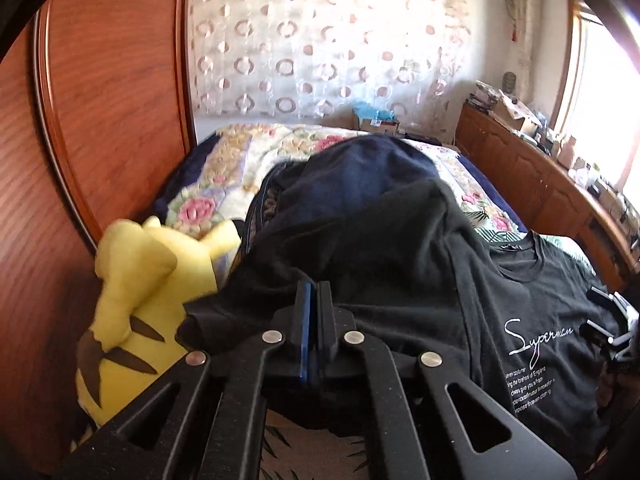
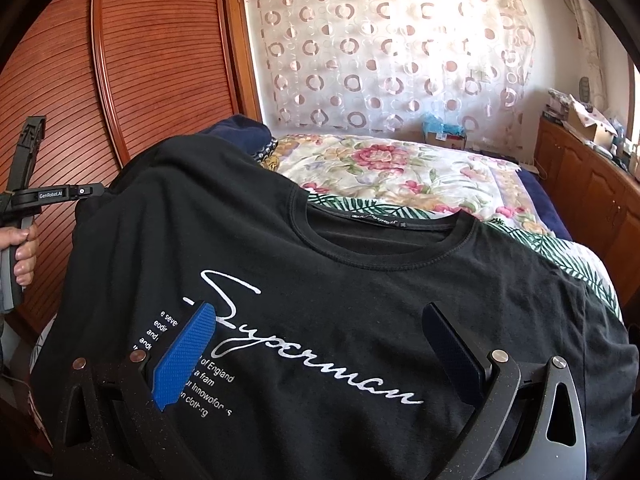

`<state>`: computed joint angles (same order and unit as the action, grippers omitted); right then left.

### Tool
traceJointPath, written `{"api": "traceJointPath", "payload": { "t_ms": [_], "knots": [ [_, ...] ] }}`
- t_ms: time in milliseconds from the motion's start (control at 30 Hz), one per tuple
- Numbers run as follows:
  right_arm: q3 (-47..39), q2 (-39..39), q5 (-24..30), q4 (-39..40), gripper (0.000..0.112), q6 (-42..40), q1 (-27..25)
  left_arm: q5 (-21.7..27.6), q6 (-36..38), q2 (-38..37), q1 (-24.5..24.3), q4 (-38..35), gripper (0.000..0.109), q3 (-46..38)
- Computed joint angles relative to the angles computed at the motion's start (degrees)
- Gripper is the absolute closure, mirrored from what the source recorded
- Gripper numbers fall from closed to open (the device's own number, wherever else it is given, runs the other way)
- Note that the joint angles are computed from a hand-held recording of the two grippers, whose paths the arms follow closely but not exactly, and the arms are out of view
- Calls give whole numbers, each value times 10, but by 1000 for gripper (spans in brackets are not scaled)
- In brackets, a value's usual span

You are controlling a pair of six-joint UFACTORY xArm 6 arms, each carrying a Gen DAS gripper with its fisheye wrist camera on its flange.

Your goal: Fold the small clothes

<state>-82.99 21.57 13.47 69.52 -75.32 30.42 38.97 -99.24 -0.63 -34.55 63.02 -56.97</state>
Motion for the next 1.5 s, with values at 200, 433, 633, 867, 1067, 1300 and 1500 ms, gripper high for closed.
{"api": "traceJointPath", "payload": {
  "t_ms": [200,433,633,867,1067,1300,1500],
  "knots": [
    [8,-9,-3,52,9,-43,-3,62,40,2,-36,15,106,-49],
    [25,-22,-22,122,9,-96,-1,63,96,40,-52,31,106,-139],
    [40,-33,-41,174,9,-132,3,10,141,80,-46,18,106,-203],
    [48,-40,-60,189,9,-124,9,-57,251,167,-53,-53,87,-305],
    [57,-41,-72,146,10,-81,19,-48,198,135,-59,-14,42,-255],
    [30,-23,-8,20,40,24,24,-10,121,95,-68,21,28,-182],
    [-66,48,56,-85,54,97,54,12,45,56,-77,57,28,-116]
  ]
}}
